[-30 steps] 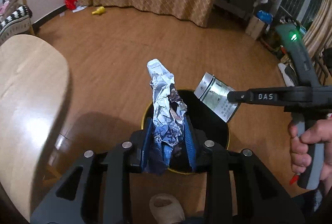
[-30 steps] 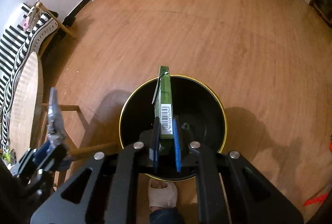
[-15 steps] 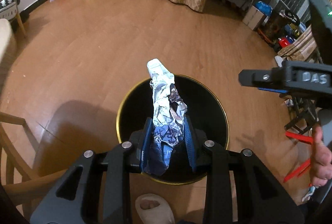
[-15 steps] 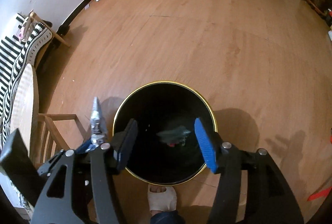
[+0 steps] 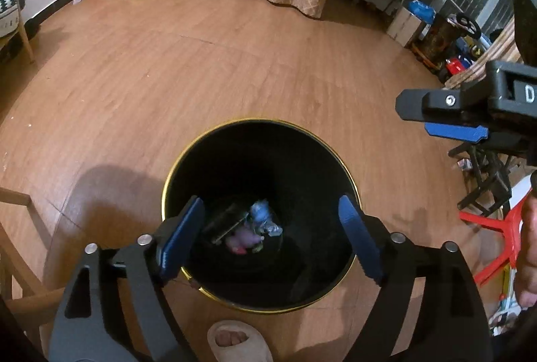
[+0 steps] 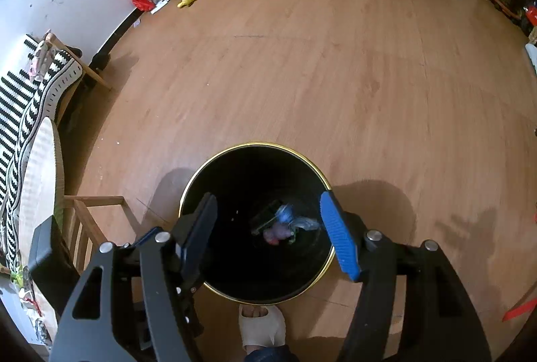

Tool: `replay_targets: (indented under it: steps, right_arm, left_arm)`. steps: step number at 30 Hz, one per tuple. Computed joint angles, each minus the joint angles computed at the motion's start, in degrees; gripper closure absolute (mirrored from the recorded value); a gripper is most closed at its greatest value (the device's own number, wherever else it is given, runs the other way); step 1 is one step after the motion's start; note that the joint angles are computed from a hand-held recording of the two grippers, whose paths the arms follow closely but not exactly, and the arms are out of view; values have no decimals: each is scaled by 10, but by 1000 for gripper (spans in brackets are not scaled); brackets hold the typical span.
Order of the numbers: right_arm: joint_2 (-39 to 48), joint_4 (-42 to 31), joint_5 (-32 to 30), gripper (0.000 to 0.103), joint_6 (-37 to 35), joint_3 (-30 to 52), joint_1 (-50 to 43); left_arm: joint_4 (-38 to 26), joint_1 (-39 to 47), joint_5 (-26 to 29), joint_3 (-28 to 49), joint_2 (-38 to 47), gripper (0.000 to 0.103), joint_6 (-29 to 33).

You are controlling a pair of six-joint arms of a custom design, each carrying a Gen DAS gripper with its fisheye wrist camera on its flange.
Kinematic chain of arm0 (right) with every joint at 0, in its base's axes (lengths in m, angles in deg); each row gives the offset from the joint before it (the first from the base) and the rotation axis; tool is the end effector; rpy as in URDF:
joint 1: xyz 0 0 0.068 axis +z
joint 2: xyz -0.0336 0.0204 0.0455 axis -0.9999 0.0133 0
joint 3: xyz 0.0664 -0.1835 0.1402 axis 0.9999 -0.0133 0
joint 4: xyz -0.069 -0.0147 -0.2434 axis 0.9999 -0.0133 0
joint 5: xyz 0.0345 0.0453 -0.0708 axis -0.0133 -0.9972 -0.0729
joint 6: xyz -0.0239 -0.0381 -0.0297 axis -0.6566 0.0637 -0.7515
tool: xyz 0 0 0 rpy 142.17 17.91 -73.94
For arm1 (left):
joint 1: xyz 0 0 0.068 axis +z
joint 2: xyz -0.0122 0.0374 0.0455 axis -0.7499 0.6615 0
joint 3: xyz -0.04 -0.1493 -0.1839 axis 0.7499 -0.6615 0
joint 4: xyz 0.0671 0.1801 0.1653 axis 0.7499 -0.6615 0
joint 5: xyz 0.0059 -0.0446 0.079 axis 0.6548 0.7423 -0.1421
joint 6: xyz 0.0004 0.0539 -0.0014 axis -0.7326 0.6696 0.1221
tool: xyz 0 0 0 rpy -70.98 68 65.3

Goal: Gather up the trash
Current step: 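Carry foil and carton strip over the black bin and release both, then return both tools to the trash pile on the table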

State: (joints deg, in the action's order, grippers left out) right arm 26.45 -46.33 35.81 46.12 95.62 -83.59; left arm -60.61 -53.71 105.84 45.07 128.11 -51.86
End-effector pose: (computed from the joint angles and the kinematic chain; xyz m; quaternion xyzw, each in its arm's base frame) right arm 0.1893 0.0220 0.1218 0.1500 0.9597 0.1044 0.2135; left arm 0.1950 -0.0314 0.0837 0.1649 0.9374 -0.1845 0.2450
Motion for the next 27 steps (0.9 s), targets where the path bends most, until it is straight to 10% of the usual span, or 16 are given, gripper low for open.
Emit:
replay_targets:
  steps: [7,11,18,27]
  right_arm:
    - [-99,-45,53,28,48,8,65]
    - [-136,-65,112,27,108,35,166]
    - [21,-45,190,27,184,180,409]
    - [379,-77,203,27,172,594,658]
  left_arm:
    - [-215,102,39,7,-215,11,78]
    - [-431,313,122,97,-294,10,255]
    - [-688,784,224,367,-64,9,670]
    - [-759,1067,234,859,367,9,752]
